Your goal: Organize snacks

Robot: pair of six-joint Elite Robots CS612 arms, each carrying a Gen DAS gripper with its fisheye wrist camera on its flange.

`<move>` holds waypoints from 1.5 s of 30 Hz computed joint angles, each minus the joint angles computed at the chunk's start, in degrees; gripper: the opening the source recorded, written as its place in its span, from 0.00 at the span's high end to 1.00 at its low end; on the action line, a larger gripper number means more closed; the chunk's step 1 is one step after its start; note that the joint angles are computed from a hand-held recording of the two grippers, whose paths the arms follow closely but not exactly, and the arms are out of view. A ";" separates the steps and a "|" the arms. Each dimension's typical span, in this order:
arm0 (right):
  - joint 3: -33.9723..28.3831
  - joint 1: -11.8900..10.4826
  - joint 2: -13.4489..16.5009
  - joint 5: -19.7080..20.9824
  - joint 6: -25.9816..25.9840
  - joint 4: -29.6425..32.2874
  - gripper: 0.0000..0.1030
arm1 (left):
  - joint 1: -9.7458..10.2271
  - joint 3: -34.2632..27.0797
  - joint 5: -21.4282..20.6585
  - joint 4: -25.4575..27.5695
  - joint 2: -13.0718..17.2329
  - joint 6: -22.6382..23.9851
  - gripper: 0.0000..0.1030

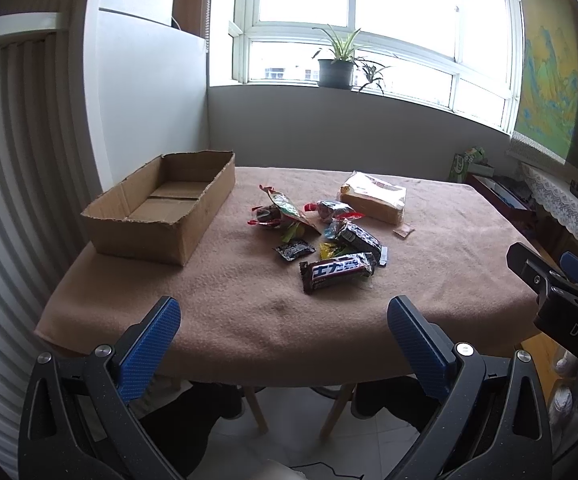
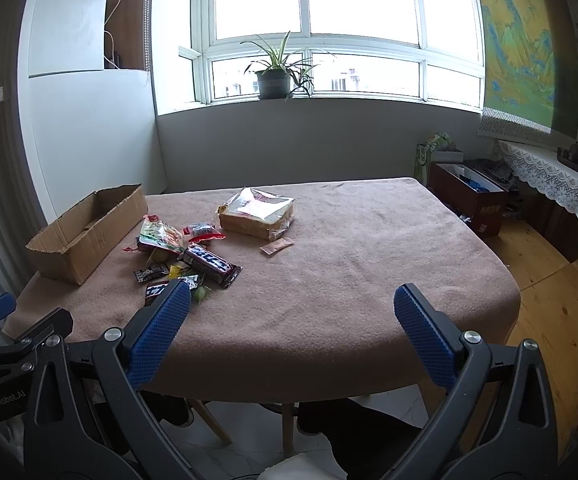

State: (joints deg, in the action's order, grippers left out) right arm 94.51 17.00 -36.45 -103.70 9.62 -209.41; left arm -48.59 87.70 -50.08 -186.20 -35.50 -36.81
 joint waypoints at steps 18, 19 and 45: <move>-0.06 0.00 -0.02 0.76 0.04 0.98 0.00 | -0.09 -0.16 -0.04 0.25 0.01 -0.08 0.00; -0.07 -0.02 0.02 0.85 0.07 1.04 0.00 | -0.09 -0.16 -0.04 0.25 0.01 -0.08 0.00; -0.39 -0.09 0.32 0.95 0.26 1.88 0.00 | 0.16 -0.70 -1.02 0.39 0.33 -0.07 0.00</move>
